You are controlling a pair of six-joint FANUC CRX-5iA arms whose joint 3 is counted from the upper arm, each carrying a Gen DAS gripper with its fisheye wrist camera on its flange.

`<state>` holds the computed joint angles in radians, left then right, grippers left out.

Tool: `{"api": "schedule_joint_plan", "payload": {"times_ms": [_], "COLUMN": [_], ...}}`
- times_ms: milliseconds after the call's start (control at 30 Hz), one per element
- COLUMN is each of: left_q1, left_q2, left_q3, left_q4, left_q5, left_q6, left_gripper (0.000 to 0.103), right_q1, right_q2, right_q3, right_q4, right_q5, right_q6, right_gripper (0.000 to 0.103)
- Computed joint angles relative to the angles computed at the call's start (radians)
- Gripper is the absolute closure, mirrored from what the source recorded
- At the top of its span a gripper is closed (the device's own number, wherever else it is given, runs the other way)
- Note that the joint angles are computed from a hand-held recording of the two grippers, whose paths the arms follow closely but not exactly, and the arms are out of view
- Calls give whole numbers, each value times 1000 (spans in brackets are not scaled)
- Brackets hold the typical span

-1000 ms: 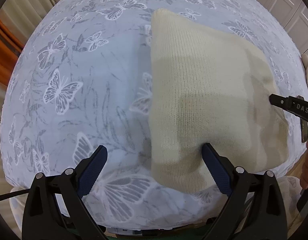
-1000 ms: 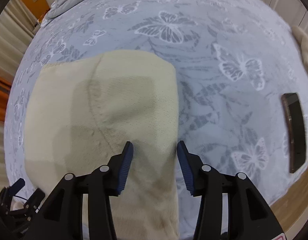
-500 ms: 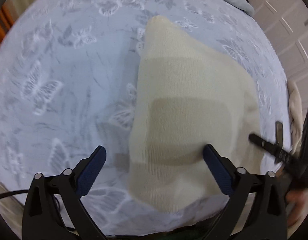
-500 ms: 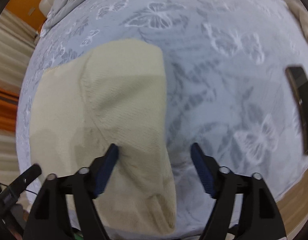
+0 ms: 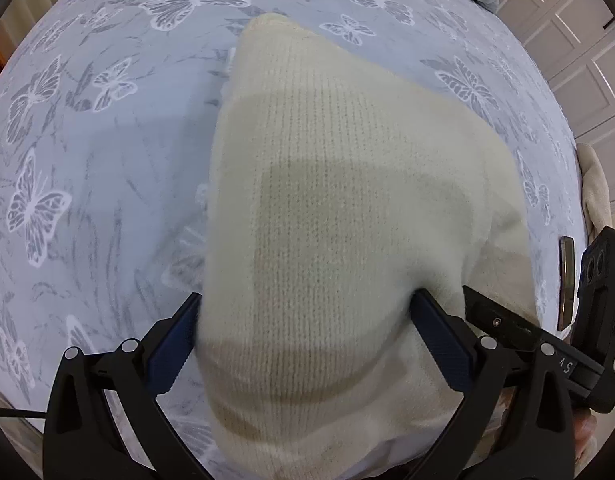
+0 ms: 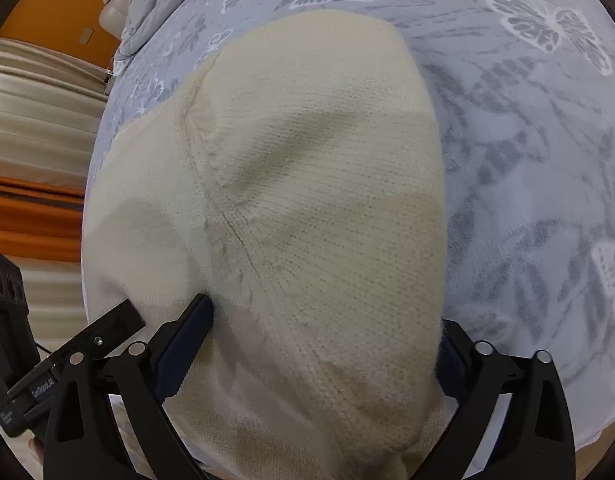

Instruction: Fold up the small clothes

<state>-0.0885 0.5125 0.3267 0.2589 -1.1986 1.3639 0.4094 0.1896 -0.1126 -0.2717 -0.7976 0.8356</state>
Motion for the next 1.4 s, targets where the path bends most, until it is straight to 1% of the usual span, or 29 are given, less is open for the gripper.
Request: {"api": "schedule_joint_plan", "payload": {"times_ms": [33, 67, 100, 133, 167, 200, 233, 267, 300, 333, 367, 400, 533, 633, 667, 767, 867, 1000, 1033, 1100, 1133, 1200, 1333, 1400], "left_q1": [2, 4, 4, 5, 6, 10, 14, 23, 27, 42, 53, 71, 123, 182, 201, 282, 356, 456, 487, 512, 534, 554, 577, 577], "left_q2": [3, 4, 3, 1, -1, -8, -12, -17, -20, -29, -35, -51, -152, -249, -279, -384, -444, -520, -540, -557, -571, -579, -572, -560], "left_q3": [5, 9, 13, 21, 27, 26, 32, 36, 39, 38, 37, 28, -65, -163, -192, -293, -335, -362, -362, -356, -351, -345, -311, -297], "left_q4": [1, 4, 5, 4, 5, 9, 18, 38, 51, 81, 101, 123, 154, 167, 169, 192, 238, 346, 391, 442, 486, 544, 676, 714], "left_q5": [-10, -19, -27, -41, -51, -59, -75, -93, -104, -129, -150, -179, -235, -301, -317, -358, -386, -372, -364, -342, -325, -297, -200, -157], "left_q6": [-8, -12, -15, -26, -33, -43, -55, -65, -70, -78, -78, -82, -139, -204, -228, -325, -368, -453, -482, -516, -548, -578, -660, -684], "left_gripper": [5, 8, 14, 17, 25, 34, 38, 46, 49, 50, 51, 51, 51, 51, 51, 52, 53, 53, 53, 53, 53, 53, 53, 53], "right_q1": [4, 1, -5, -2, 3, 3, 12, 25, 42, 59, 91, 103, 196, 314, 368, 477, 561, 645, 665, 690, 701, 703, 662, 639], "right_q2": [-9, -20, -25, -33, -52, -62, -72, -82, -96, -107, -137, -153, -247, -305, -330, -369, -394, -396, -391, -386, -383, -360, -297, -268], "right_q3": [-9, -13, -14, -19, -30, -32, -33, -34, -32, -29, -22, -26, -63, -100, -114, -127, -118, -79, -66, -50, -43, -18, 52, 77], "right_q4": [1, -19, -17, -6, -1, -4, 10, 35, 64, 90, 122, 125, 143, 200, 226, 292, 374, 557, 620, 715, 764, 870, 996, 1033], "right_q5": [9, 24, 21, 24, 40, 44, 46, 47, 42, 30, -9, -20, -79, -115, -128, -152, -171, -166, -163, -157, -151, -116, -34, 11], "right_q6": [2, 18, 16, 0, -20, -28, -47, -67, -86, -108, -144, -156, -244, -353, -402, -491, -547, -601, -615, -629, -635, -632, -581, -562], "right_gripper": [35, 43, 48, 62, 67, 69, 70, 71, 71, 71, 71, 71, 72, 72, 72, 72, 72, 72, 72, 72, 72, 72, 72, 72]}}
